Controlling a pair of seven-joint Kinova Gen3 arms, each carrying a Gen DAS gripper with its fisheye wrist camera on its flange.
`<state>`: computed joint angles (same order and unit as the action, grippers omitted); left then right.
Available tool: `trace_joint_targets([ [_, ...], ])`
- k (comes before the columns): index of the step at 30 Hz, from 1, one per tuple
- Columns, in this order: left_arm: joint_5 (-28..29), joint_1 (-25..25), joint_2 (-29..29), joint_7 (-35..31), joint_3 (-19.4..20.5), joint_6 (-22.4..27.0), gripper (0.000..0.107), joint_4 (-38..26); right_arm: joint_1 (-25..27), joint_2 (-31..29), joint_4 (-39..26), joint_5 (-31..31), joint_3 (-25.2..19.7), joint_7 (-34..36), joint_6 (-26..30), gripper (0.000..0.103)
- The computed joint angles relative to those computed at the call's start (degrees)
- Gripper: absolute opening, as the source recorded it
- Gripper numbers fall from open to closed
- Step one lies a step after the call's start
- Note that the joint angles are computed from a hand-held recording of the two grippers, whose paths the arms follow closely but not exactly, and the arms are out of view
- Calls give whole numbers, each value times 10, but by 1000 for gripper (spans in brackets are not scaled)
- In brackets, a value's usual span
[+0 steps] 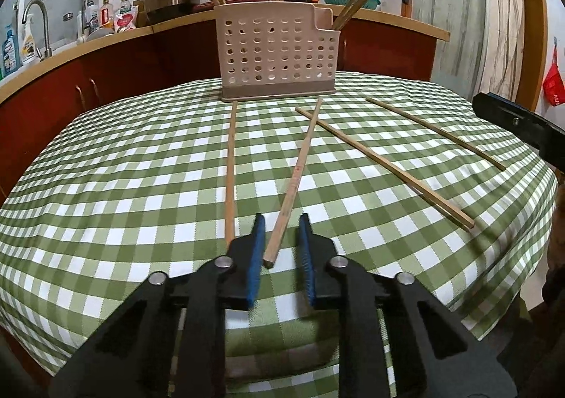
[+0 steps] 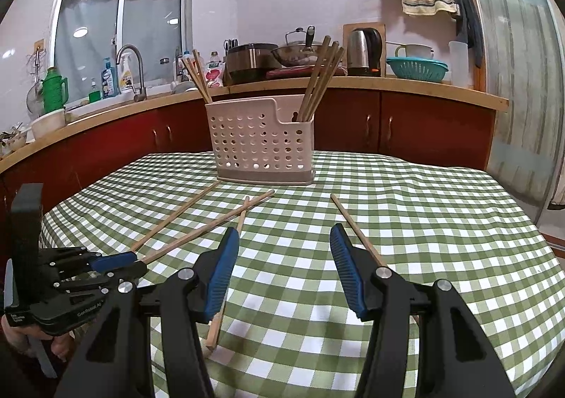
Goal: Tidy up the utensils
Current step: 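Close the left tool on a chopstick while the right tool grasps another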
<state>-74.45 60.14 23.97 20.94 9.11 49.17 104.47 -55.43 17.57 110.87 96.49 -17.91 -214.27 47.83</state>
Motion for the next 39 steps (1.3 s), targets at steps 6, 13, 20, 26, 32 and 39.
trace_joint_targets([
  [6,1,-1,1,-3,0,-3,9,-2,0,1,1,0,-1,2,-4,53],
  [13,-4,6,5,-4,-1,11,7,-5,3,4,0,-2,-3,12,-24,50],
  [20,-6,6,3,4,0,12,7,-3,7,12,-7,-13,-3,37,-67,42],
  [26,-6,4,3,4,2,13,7,-2,6,24,-16,-33,0,71,-103,33],
  [32,-6,6,2,8,3,18,7,-1,3,34,-28,-76,13,115,-136,19],
  [39,-7,7,2,11,3,20,7,0,-8,30,-26,-105,32,131,-146,6],
])
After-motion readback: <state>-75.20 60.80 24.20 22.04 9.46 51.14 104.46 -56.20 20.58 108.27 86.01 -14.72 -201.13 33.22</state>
